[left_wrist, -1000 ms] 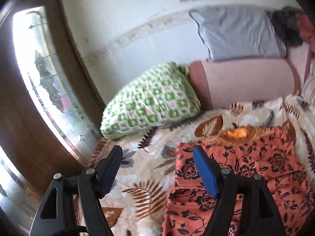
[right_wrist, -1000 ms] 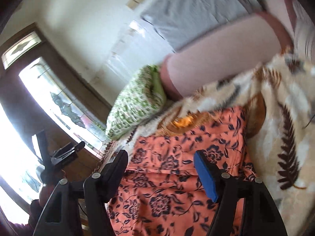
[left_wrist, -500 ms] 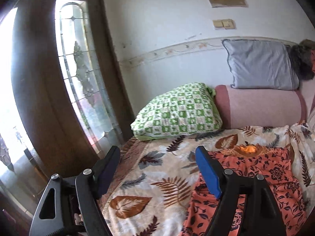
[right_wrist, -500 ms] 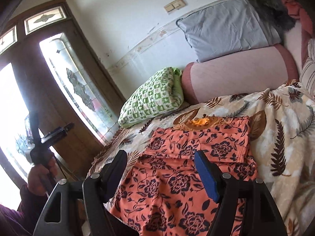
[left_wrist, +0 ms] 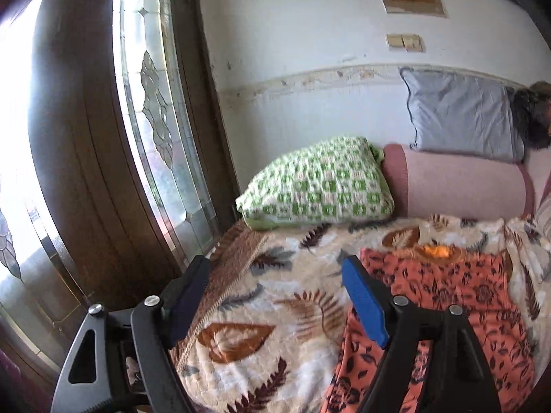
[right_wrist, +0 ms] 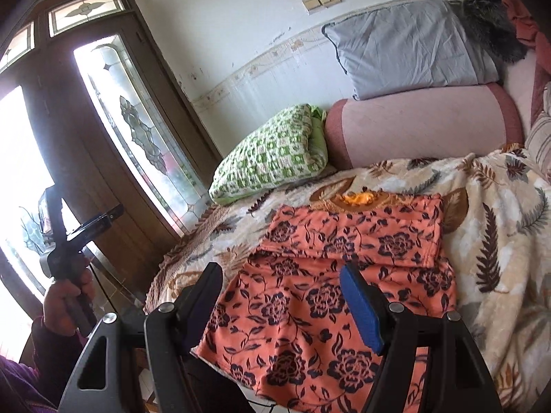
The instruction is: Fold small clothes
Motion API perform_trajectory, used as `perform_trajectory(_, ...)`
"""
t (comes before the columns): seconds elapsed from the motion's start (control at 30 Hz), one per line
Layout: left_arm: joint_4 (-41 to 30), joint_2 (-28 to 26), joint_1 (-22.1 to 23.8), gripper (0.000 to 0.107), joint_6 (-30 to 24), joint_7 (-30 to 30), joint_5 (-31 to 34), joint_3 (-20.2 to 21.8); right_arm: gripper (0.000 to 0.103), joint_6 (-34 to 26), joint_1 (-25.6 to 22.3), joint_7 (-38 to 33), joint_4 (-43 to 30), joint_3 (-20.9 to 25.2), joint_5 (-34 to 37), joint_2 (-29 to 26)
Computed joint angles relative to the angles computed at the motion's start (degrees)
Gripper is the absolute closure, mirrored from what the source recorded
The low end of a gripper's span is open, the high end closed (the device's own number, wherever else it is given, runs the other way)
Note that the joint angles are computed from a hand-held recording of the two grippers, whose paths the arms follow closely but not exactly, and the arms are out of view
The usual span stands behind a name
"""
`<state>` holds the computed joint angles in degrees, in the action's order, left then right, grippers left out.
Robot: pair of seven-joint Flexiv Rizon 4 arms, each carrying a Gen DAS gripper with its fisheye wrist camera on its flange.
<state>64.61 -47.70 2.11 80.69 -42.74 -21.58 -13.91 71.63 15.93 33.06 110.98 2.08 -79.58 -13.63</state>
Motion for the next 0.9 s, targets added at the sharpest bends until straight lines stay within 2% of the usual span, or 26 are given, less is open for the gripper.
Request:
perform_trajectory(0.07,1.22,0.33,0.65,0.021,-3.51,0.6,0.08,0.38,0.029,-1.52,0.43,-3.17,1.36,1.3,5.01,0.42)
perform_trajectory(0.27,-0.17,-2.21,-0.37,0.021,-24.9,-2.22,3.83,8.92,0.028,-4.47,1.51,-6.57,8.67,3.8,19.96,3.16)
perform_trajectory(0.37,-0.45,-3.39,-0.02,0.021,-31.9,-4.47,5.52,10.94,0.028,-3.82,1.49,-3.92,14.07,4.3,25.33,5.03)
perform_trajectory(0.43,-1.68,-4.72,0.86,0.021,-37.16,-5.15,5.49,10.74,0.028,-2.7,1.26,-1.54,17.05,4.41,27.52,5.9)
perform_trajectory(0.53,-2.2,-6.37,1.04,0.022,-39.53,-7.59,6.01,11.2,0.028,-1.2,0.81,1.5,20.89,4.58,30.16,6.67)
perform_trajectory(0.63,-4.04,-8.03,1.78,0.042,-44.52,-7.75,4.86,9.69,0.029,-0.48,0.42,1.41,23.39,4.96,34.56,7.04)
perform_trajectory(0.7,-3.47,-8.22,2.78,0.044,-45.97,-5.53,2.82,7.32,0.028,1.28,0.1,3.57,25.11,4.37,34.62,7.33)
perform_trajectory(0.87,-6.89,-11.0,1.94,0.044,-50.67,-4.34,1.74,6.85,0.028,4.58,-0.74,9.11,28.04,3.02,31.96,7.4)
perform_trajectory(0.9,-7.97,-11.69,1.67,0.05,-51.86,-4.74,1.74,7.1,0.028,5.99,-0.98,10.38,28.48,2.55,30.83,6.98)
